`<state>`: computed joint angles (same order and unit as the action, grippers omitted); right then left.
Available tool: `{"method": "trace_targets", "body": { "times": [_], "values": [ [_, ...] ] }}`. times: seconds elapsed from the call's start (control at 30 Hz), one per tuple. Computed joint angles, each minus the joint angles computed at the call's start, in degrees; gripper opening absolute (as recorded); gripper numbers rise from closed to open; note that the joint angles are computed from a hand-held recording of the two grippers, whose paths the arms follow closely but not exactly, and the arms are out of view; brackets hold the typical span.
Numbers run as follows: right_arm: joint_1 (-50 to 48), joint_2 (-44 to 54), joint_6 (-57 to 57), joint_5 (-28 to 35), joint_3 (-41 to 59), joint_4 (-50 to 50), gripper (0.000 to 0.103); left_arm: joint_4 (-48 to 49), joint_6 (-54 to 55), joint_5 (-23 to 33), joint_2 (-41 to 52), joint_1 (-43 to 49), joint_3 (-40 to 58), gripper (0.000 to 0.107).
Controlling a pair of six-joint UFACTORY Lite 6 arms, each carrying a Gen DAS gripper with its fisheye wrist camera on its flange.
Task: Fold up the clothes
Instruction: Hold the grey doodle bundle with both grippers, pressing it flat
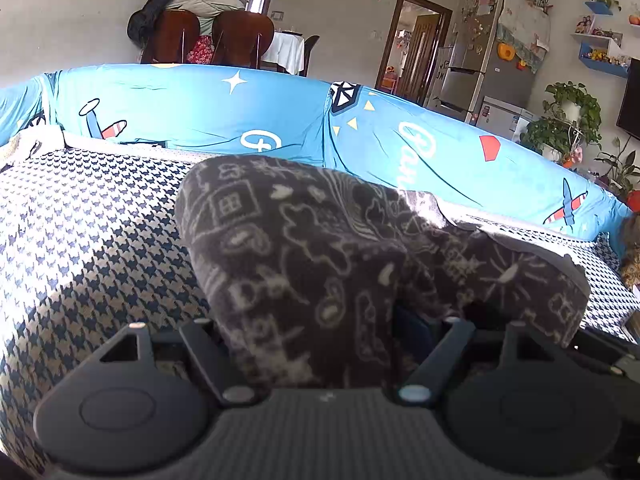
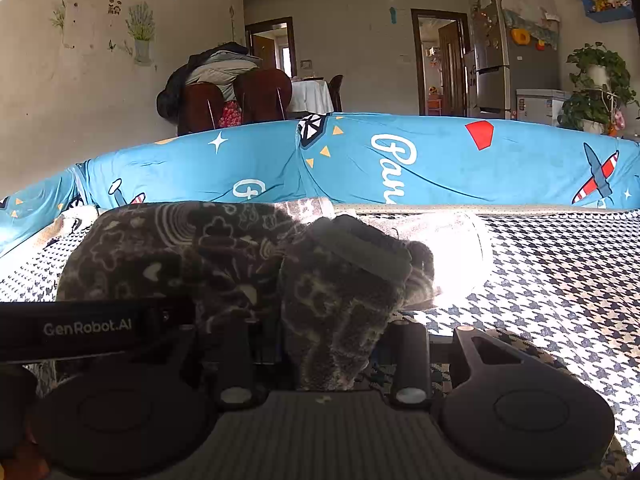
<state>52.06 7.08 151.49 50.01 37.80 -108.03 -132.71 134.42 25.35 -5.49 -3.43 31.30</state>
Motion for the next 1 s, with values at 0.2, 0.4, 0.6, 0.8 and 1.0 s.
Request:
{"method": "trace_targets", "body": {
  "times": [0.2, 0.4, 0.6, 0.8, 1.0],
  "values": [
    [0.31, -0.02, 0.03, 0.3, -0.16, 0.18, 0.038, -0.41, 0.3, -0.07, -0.01, -0.14, -0.03, 0.076],
    [0.42, 0.18, -0.05, 0.36, 0.06, 0.36, 0.038, -0.68, 0.62, -0.05, 0.01, -0.14, -0.07, 0.076],
    [0.44, 0.13, 0.12, 0.5, -0.16, 0.18, 0.038, -1.22, 1.22, 0.19, -0.06, -0.09, -0.32, 0.076],
    [0.62, -0.13, 0.11, 0.74, -0.44, 0.27, 0.038, -1.47, 1.47, 0.44, -0.08, -0.04, -0.36, 0.076],
    [0.89, -0.45, 0.04, 1.28, -0.59, 0.43, 0.038, -1.18, 1.63, 1.28, 0.05, 0.49, -0.36, 0.076]
  ]
}}
